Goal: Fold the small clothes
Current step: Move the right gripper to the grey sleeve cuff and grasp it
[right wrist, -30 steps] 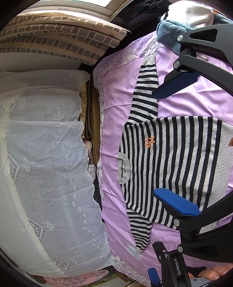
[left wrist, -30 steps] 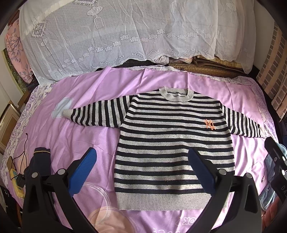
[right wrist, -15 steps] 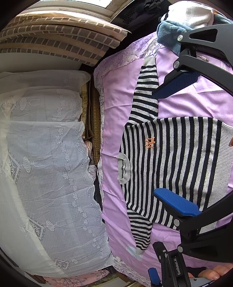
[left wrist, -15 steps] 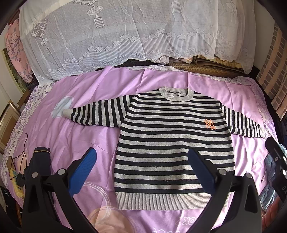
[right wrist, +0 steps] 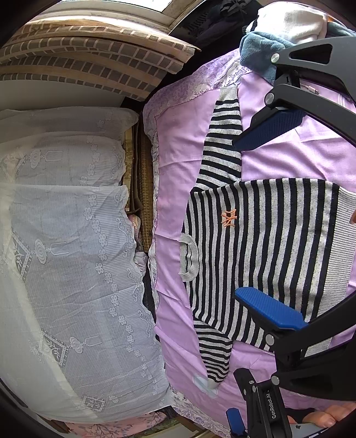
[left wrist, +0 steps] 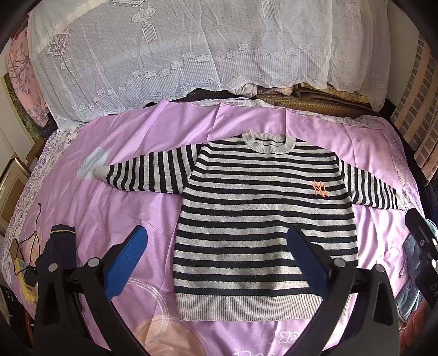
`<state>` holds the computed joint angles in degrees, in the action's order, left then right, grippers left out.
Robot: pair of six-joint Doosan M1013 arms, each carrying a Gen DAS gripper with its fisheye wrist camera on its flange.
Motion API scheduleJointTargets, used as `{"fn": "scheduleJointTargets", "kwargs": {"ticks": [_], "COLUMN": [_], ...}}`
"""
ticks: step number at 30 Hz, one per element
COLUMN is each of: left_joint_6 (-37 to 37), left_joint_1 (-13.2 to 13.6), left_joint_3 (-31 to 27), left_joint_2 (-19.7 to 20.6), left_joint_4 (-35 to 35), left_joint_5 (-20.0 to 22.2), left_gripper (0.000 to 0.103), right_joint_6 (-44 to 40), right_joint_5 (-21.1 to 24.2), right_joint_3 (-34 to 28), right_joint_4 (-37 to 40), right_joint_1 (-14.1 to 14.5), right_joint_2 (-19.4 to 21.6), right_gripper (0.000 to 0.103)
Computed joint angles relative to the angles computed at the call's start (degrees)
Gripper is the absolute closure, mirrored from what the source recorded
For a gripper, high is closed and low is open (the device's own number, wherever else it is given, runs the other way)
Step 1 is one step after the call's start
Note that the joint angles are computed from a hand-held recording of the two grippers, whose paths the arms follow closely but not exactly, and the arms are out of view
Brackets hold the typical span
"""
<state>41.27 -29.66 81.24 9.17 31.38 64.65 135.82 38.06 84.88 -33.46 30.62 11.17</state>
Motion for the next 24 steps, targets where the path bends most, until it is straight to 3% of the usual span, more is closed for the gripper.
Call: {"fn": "scheduleJointTargets", "kwargs": {"ticks": [8, 10, 14, 19, 24], "left_joint_6": [1.8, 3.0, 4.7, 7.0, 8.0], "left_joint_1": [0.9, 1.6, 2.7, 3.6, 3.5], "left_joint_3": [-0.5, -0.3, -0.2, -1.7, -4.5], "left_joint_2": [1.4, 2.1, 4.3, 7.8, 11.9], "left_joint_4": [-2.5, -3.8, -5.4, -5.5, -4.2], "left_joint_5": [-0.3, -1.0, -0.5, 0.0, -0.1], "left_gripper": [0.004, 0.004, 0.004, 0.004, 0.004], "right_joint_6": [-1.7, -3.6, -5.6, 1.7, 6.7], "right_joint_5": [1.1, 0.7, -0.5, -2.7, -8.3], "right_joint_3": [-0.8, -0.8, 0.6, 4.0, 5.9], "right_joint_4": [2.0, 5.8, 14.7, 18.5, 21.2], "right_joint_1": [-0.4, -1.2, -4.6, -9.8, -15.1], "right_joint_2": [1.1, 1.8, 3.3, 4.6, 5.5], "right_gripper": [0.003, 0.003, 0.003, 0.003, 0.003]}}
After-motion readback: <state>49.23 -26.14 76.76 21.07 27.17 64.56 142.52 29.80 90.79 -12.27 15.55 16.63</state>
